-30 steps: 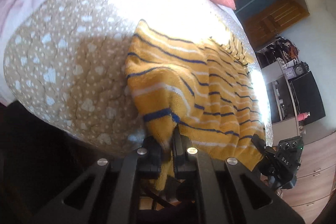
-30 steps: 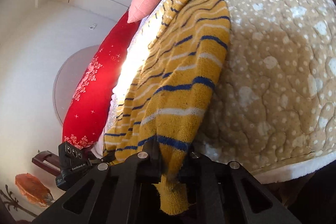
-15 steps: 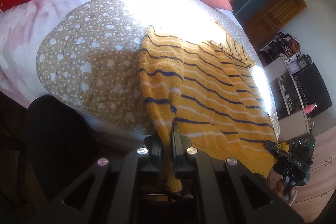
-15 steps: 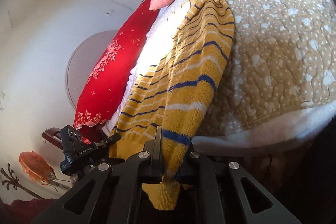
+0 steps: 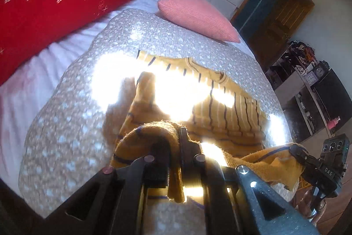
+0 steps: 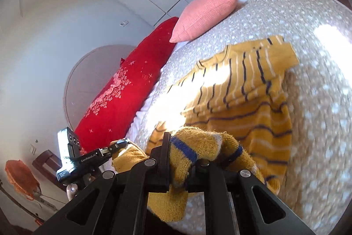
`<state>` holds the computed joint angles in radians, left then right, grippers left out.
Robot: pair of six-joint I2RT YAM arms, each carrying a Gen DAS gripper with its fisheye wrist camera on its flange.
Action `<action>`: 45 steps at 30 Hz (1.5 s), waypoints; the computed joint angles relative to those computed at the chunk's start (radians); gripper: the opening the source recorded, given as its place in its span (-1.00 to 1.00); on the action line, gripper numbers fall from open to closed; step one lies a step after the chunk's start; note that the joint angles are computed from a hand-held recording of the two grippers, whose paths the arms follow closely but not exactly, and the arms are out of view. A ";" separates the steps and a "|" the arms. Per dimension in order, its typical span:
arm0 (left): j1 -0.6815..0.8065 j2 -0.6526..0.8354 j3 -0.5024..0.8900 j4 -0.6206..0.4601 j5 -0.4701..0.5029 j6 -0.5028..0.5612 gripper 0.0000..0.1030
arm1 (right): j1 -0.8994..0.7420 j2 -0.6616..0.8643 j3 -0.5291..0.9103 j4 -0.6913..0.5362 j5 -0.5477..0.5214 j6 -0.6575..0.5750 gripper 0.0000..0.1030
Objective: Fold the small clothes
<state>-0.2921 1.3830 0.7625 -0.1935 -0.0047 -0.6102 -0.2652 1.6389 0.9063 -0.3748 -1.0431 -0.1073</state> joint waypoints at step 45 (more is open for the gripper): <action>0.109 0.447 0.149 0.042 -0.106 0.192 0.34 | -0.097 0.270 0.146 0.112 0.363 -0.033 -0.89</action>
